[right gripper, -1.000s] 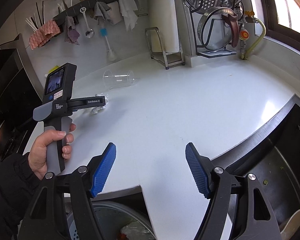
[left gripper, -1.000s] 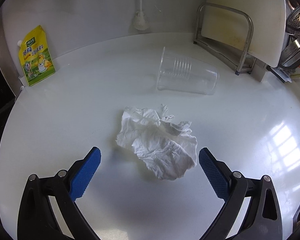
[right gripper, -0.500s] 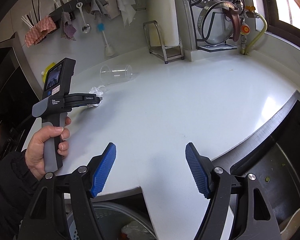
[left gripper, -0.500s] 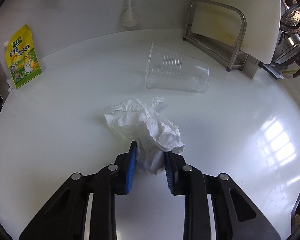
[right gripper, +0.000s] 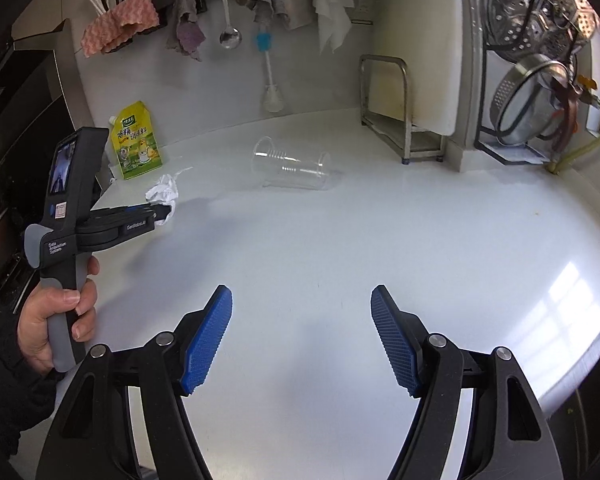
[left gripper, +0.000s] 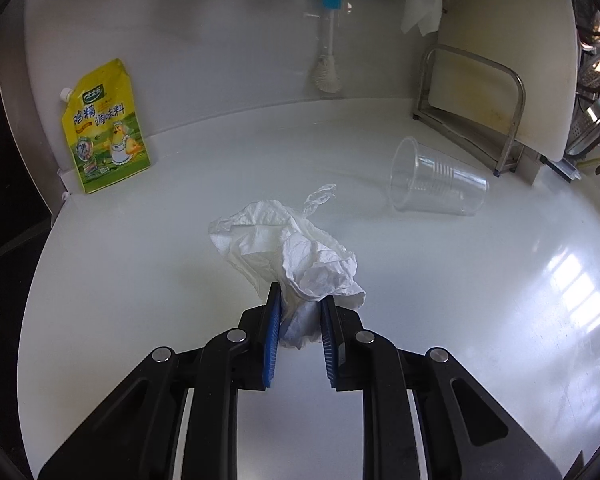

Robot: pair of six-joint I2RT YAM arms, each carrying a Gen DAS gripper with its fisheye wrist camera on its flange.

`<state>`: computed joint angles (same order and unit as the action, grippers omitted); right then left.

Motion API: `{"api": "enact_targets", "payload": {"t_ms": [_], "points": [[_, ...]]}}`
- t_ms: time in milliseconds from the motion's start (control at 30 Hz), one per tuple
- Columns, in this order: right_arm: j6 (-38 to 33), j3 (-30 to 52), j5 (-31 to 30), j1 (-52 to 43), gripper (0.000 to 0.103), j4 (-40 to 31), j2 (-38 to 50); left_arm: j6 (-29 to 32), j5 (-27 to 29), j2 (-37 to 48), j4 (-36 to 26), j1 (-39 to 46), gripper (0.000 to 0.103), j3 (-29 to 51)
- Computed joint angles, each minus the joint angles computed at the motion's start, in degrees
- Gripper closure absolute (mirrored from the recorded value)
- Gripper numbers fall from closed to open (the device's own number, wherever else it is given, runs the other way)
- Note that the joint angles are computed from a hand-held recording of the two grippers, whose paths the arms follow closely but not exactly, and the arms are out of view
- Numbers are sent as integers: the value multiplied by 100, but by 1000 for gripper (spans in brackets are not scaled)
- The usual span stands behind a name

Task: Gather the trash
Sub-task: 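Close the left tool on the crumpled white tissue while the right tool approaches the clear cup, then grasp the clear plastic cup with the right tool while the left tool holds the tissue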

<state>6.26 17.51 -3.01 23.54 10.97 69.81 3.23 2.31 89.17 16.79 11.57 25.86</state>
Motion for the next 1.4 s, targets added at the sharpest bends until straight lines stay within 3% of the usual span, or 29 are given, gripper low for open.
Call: {"api": "enact_targets", "payload": {"t_ms": [233, 400, 500, 633, 767, 967, 1200, 1400], "points": [[-633, 1915, -667, -253, 28, 89, 2154, 32, 59, 337, -41, 482, 84, 356], [-1351, 3242, -556, -222, 24, -283, 3227, 63, 110, 441, -107, 508, 84, 420], [-1715, 3987, -721, -273, 20, -700, 3729, 122, 125, 448, -107, 445, 84, 397], [-2482, 4758, -332, -146, 20, -1184, 4234, 101, 214, 488, -172, 443, 84, 428], [-3201, 5717, -371, -162, 20, -2068, 4758, -39, 281, 513, -249, 535, 84, 479], [-3455, 7031, -464, -192, 20, -3122, 5517, -128, 355, 515, -314, 647, 84, 517], [-3844, 8134, -161, -19, 20, -4050, 6201, -197, 495, 538, -458, 733, 84, 593], [-3762, 8639, 64, 143, 20, -4146, 6675, -206, 512, 564, -527, 752, 84, 640]]}}
